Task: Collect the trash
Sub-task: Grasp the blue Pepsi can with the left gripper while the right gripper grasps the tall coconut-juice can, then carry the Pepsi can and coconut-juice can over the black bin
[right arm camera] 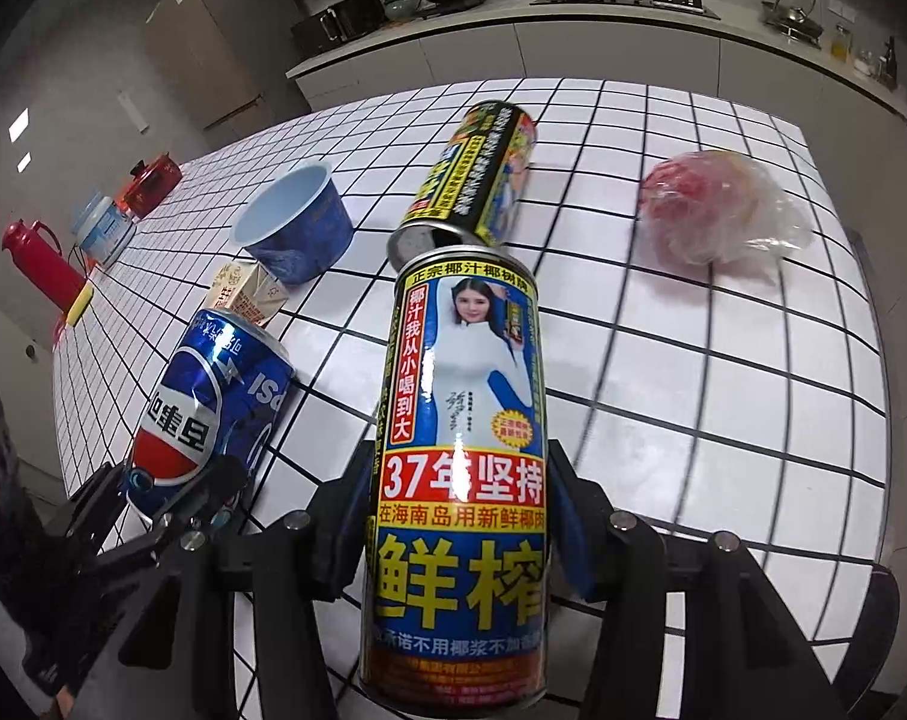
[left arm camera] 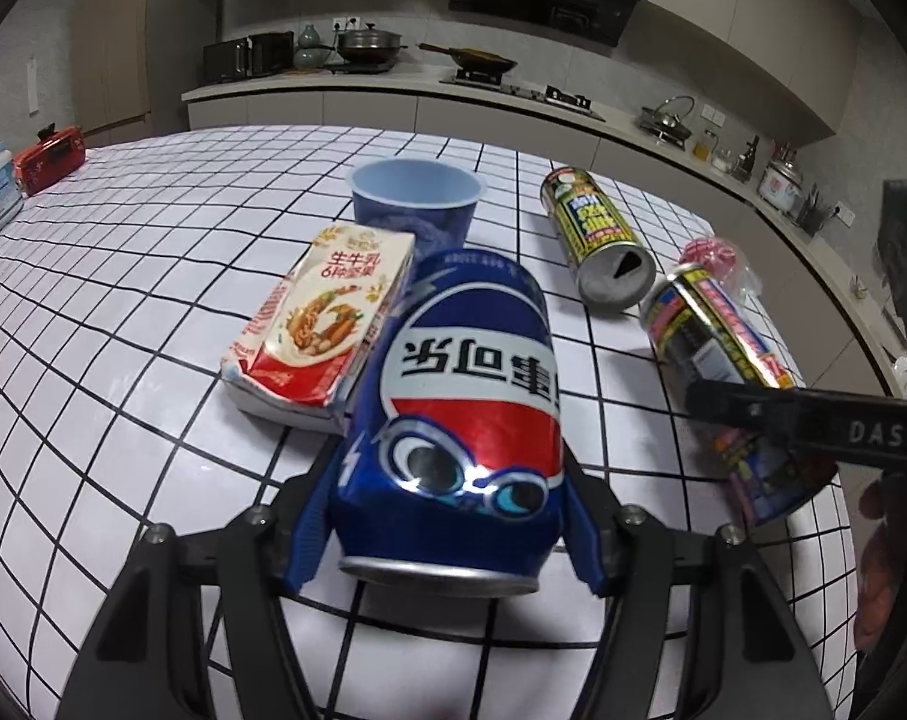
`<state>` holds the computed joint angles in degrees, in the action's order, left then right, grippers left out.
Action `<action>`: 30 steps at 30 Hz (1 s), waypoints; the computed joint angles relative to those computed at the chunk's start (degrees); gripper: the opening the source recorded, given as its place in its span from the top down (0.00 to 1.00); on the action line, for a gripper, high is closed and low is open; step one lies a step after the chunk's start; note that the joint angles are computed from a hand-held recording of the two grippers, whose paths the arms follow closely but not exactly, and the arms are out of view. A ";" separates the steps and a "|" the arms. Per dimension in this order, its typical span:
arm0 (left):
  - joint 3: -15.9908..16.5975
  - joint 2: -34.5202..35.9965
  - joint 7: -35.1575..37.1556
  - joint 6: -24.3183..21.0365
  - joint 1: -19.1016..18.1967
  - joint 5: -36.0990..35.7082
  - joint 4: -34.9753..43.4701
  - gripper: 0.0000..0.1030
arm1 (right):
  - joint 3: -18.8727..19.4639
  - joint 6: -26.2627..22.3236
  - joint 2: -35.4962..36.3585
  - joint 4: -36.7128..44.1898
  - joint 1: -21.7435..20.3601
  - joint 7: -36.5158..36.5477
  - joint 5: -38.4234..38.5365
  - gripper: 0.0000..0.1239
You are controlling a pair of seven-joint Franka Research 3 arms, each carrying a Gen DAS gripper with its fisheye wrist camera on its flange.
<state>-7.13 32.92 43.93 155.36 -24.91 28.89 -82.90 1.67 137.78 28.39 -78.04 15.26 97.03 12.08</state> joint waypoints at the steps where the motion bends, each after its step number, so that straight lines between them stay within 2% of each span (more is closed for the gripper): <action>1: 0.01 -0.17 -0.16 0.27 -0.03 0.01 -0.28 0.36 | -0.11 0.61 -0.80 -1.16 -0.02 -0.09 -0.08 0.56; 10: 0.45 -2.47 -3.01 2.76 -2.02 2.85 -2.37 0.37 | -0.21 4.68 -7.19 -9.86 -1.30 -1.17 1.09 0.56; 30: -0.79 -1.66 -3.91 2.32 -7.39 4.62 1.01 0.37 | -1.85 12.02 -23.88 -30.42 -5.55 -1.63 1.15 0.56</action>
